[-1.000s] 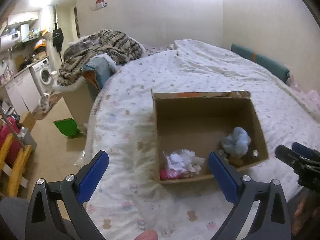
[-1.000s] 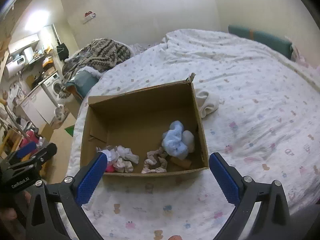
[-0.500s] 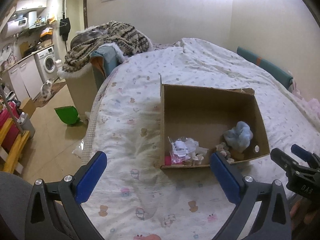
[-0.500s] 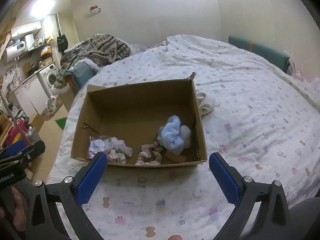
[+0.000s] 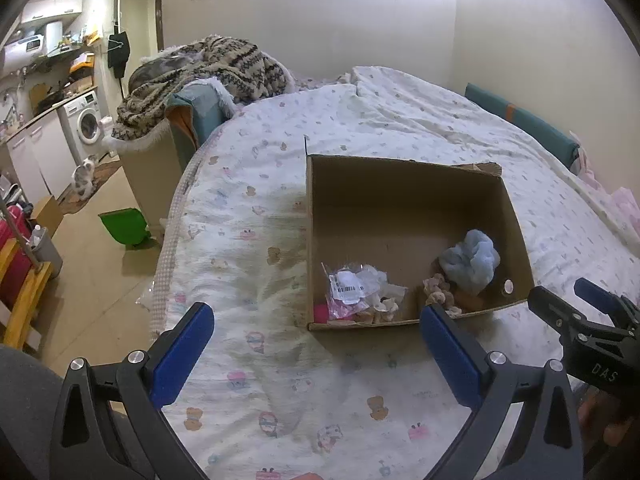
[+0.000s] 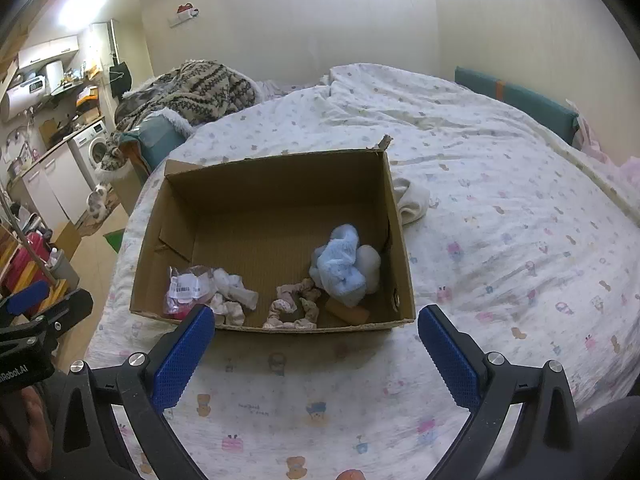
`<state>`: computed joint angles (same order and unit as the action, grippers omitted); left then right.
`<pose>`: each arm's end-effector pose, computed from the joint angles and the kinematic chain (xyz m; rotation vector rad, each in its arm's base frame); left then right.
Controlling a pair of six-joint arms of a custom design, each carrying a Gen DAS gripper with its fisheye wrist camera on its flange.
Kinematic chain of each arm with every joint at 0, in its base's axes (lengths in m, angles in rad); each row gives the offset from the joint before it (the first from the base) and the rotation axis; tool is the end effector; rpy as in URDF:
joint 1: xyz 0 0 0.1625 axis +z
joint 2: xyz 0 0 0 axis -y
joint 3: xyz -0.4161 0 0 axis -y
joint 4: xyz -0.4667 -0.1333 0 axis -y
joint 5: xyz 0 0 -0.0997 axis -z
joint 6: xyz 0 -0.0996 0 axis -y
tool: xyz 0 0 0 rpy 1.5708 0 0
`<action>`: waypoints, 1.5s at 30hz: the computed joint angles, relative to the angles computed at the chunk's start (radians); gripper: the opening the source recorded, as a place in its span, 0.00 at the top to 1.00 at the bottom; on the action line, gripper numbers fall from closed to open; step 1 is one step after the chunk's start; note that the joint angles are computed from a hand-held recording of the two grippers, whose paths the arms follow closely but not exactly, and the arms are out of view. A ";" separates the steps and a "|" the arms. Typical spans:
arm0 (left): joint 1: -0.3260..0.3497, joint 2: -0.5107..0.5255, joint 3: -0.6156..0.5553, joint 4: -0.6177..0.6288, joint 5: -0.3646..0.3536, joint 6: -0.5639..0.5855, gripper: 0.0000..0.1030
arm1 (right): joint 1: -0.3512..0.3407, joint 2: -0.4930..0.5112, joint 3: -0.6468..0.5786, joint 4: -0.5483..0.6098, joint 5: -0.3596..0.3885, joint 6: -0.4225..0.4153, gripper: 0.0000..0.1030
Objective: Organize soft objects
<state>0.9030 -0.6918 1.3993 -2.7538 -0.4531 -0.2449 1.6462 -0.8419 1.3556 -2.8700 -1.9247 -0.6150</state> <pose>-0.3103 -0.7534 0.1315 0.1302 2.1297 -1.0403 0.1603 -0.8104 0.2480 0.6628 -2.3833 0.8675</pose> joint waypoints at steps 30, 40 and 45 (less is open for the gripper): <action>0.007 -0.001 0.001 0.039 -0.003 -0.063 0.00 | -0.004 0.001 -0.005 0.007 -0.007 0.023 0.00; 0.007 -0.001 -0.003 0.066 -0.001 -0.083 0.00 | -0.004 -0.002 -0.003 -0.004 0.002 0.033 0.00; 0.007 -0.001 -0.005 0.067 -0.002 -0.083 0.00 | -0.003 -0.006 0.003 -0.014 0.005 0.043 0.00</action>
<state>0.9099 -0.6927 1.3945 -2.6871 -0.4547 -0.3282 1.6431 -0.8479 1.3586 -2.8842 -1.9201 -0.5721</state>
